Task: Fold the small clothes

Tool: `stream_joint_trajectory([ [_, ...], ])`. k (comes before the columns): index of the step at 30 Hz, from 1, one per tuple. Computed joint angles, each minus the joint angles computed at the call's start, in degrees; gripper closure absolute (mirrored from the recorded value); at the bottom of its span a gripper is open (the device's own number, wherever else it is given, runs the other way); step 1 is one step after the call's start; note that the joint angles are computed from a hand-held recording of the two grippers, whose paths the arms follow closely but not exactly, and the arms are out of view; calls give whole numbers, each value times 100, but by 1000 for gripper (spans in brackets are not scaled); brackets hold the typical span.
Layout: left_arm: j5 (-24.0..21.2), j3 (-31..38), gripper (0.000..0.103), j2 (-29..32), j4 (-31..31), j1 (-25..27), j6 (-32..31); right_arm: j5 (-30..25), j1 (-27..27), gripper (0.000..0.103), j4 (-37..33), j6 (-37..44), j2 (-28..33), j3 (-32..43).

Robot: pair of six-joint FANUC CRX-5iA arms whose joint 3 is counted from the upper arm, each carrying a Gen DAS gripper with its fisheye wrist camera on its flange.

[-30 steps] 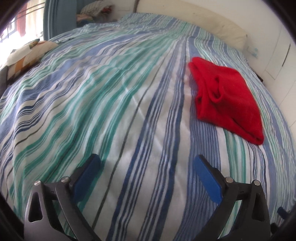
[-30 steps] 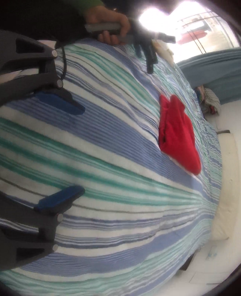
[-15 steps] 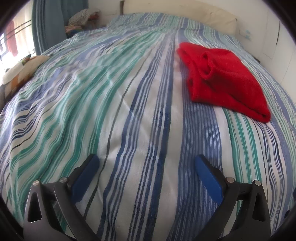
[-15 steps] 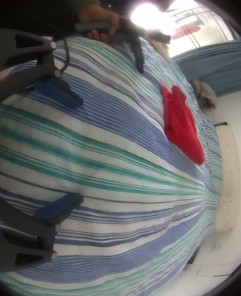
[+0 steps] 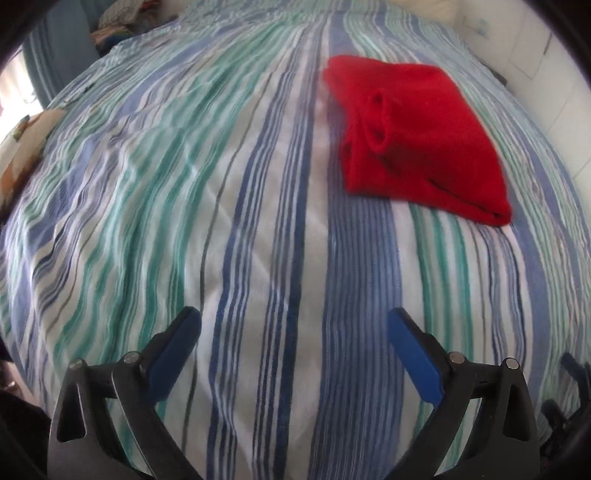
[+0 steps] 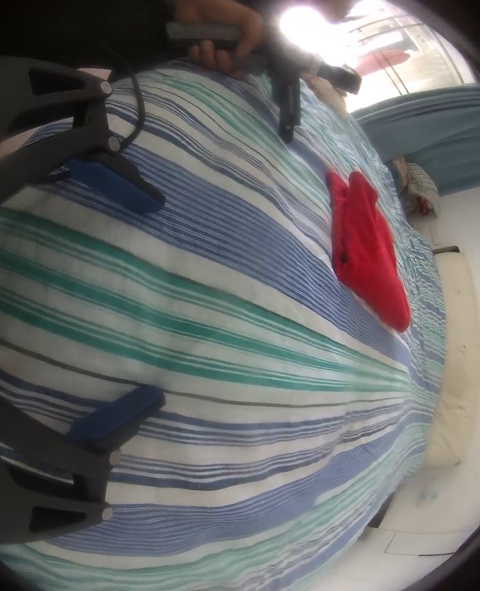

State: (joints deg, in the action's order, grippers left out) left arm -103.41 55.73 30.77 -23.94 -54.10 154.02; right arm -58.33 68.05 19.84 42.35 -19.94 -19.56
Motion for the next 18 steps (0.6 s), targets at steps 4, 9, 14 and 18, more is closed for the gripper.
stream_joint_trajectory([
  [4, -188, 700, 1, -38, -710, 29, -1028, 58, -347, 8, -222, 203, -46, 268],
  [9, 1757, -207, 2, -457, 54, 749, -642, 208, -1246, 8, -1015, 1314, 725, 1344],
  [14, 2204, 1, 2, 205, 893, 1334, -811, 137, -2352, 8, -2838, 2779, 2319, 3548],
  [18, 1941, 55, 2, 518, 1222, 1533, -677, -603, -2982, 8, -4164, 3016, 3882, 5461],
])
